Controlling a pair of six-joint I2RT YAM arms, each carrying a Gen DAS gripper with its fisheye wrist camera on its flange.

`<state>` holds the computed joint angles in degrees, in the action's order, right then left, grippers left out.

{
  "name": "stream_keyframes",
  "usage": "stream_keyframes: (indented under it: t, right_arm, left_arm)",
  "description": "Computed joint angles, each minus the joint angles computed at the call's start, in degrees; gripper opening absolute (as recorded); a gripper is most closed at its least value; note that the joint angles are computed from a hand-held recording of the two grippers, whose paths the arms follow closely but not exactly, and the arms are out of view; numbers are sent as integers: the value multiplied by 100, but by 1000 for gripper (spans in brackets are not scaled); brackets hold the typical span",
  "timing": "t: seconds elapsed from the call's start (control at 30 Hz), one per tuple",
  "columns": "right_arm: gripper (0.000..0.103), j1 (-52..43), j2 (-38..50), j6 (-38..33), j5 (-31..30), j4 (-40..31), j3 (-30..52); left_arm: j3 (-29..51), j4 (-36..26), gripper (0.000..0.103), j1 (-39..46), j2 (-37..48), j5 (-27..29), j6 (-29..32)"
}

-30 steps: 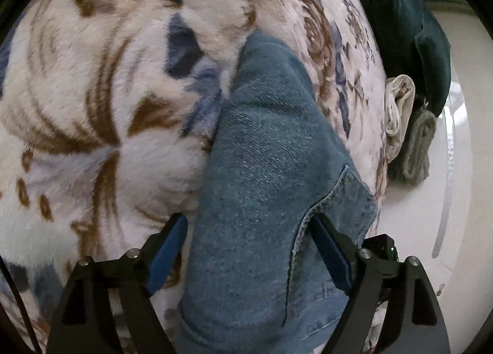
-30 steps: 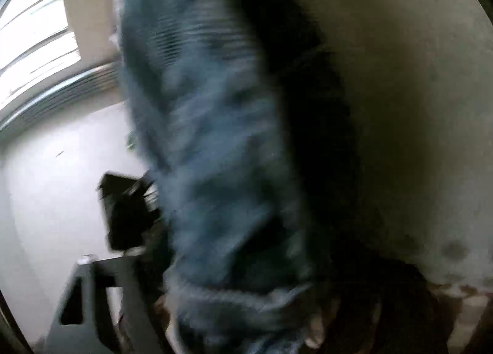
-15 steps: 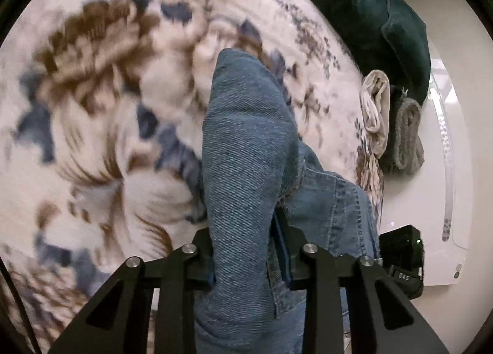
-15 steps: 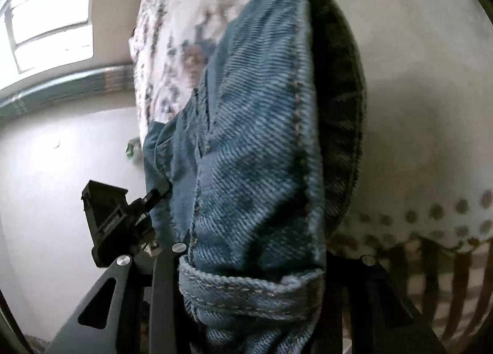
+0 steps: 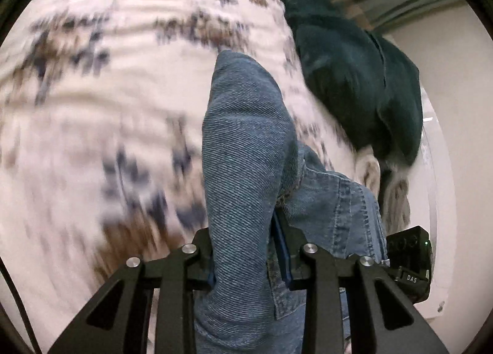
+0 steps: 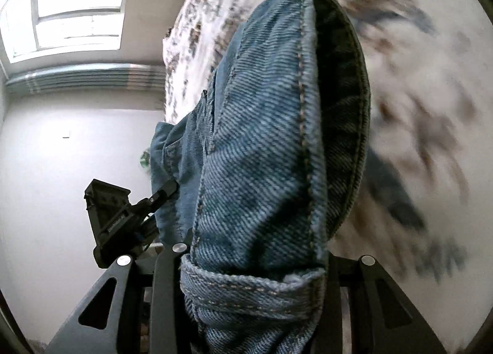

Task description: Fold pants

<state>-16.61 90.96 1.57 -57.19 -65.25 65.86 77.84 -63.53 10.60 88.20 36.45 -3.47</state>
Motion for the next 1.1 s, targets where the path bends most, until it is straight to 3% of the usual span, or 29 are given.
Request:
stream_keyframes:
  t: [0.03, 0.17, 0.3, 0.4, 0.5, 0.6, 0.63, 0.67, 0.73, 0.8, 0.87, 0.9, 0.97, 1.1]
  right_arm:
    - [38, -13, 27, -35, -17, 133, -88]
    - [38, 979, 1547, 1548, 41, 2234, 831]
    - [38, 1407, 3215, 2056, 140, 3117, 2062]
    - [38, 1386, 4107, 1924, 291, 2986, 2759]
    - [44, 1353, 4830, 1458, 385, 2230, 3517]
    - [67, 1260, 4802, 1433, 472, 1864, 3642]
    - [81, 1220, 4688, 1412, 577, 1811, 3546]
    - [88, 1144, 4463, 1230, 867, 1671, 3354]
    - [89, 1308, 3996, 1023, 2202, 1276, 3480]
    - [90, 1659, 3850, 880, 3278, 1041, 3825]
    - [91, 1969, 3589, 638, 4520, 837, 3911]
    - [91, 2113, 3384, 578, 4981, 916, 3746]
    - [91, 2281, 2810, 461, 5696, 1128, 3128]
    - [91, 2541, 2276, 804, 6090, 1074, 2810]
  left_arm:
    - [529, 87, 27, 79, 586, -55, 117]
    - [1900, 265, 27, 273, 2154, -172, 399]
    - [3272, 399, 27, 314, 3701, -300, 614]
    - [3820, 269, 28, 360, 4470, -354, 723]
    - [3674, 358, 33, 424, 4690, -421, 911]
    - [3675, 217, 37, 492, 4594, -500, 736]
    - [3629, 197, 42, 476, 4491, -643, 669]
    - [3470, 229, 41, 422, 4248, -983, 549]
    - [3401, 241, 42, 289, 4012, -1507, 517]
    - [2822, 524, 55, 108, 3396, -2061, 520]
    - [2565, 667, 87, -47, 3066, -2526, 478]
    - [2391, 737, 92, -105, 2889, -2681, 494]
    - [2052, 817, 92, -301, 2526, -3132, 502]
    - [1668, 793, 92, -674, 2059, -3901, 364]
